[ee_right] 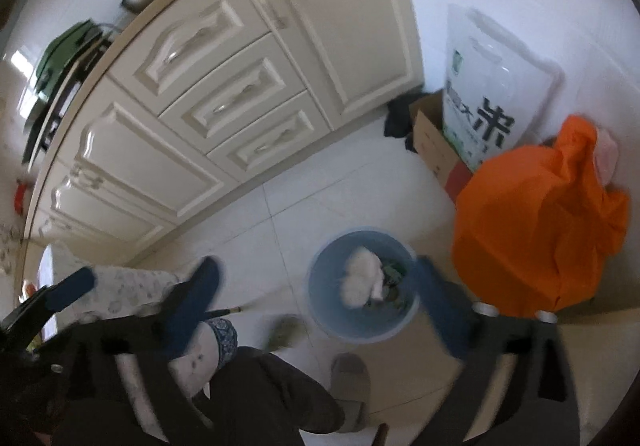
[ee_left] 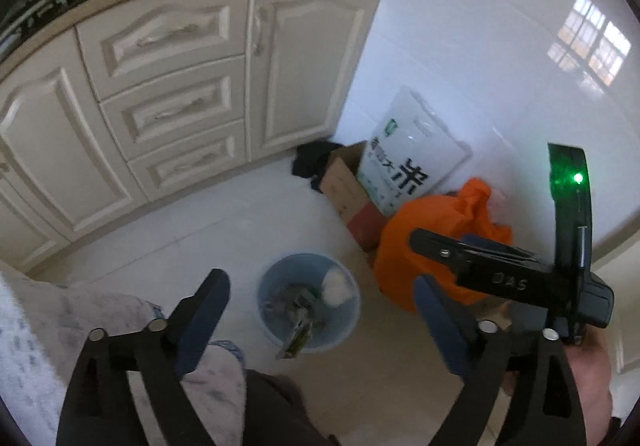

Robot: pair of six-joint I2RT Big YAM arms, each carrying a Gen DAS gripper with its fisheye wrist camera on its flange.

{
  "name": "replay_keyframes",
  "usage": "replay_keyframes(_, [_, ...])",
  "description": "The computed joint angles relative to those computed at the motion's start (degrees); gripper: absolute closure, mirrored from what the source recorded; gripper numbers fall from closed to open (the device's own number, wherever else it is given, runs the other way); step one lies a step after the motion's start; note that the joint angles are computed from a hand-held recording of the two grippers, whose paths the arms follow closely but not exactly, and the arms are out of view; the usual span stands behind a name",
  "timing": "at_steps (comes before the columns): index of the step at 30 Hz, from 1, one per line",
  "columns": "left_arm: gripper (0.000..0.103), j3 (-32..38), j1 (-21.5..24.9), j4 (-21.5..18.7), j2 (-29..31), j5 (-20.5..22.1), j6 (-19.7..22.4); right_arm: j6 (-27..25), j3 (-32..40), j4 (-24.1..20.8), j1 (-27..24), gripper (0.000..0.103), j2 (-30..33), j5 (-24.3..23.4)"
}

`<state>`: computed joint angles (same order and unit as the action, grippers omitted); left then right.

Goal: Collect trash
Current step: 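Open both grippers above the blue bucket to drop the items, then bring both grippers back to the trash on the table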

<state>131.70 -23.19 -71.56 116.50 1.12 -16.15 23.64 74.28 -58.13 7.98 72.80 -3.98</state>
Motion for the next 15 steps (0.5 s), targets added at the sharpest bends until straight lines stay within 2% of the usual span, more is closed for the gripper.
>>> replay_keyframes(6, [0.002,-7.8,-1.3,4.3,-6.2,-5.1,-1.7,1.2,-0.4,-1.4,-0.1,0.0,-0.6,0.9])
replay_keyframes(15, [0.001,-20.7,-1.8,10.3,-16.4,-7.2,-3.6,1.5,1.2,-2.2,2.4,0.0,-1.5,2.0])
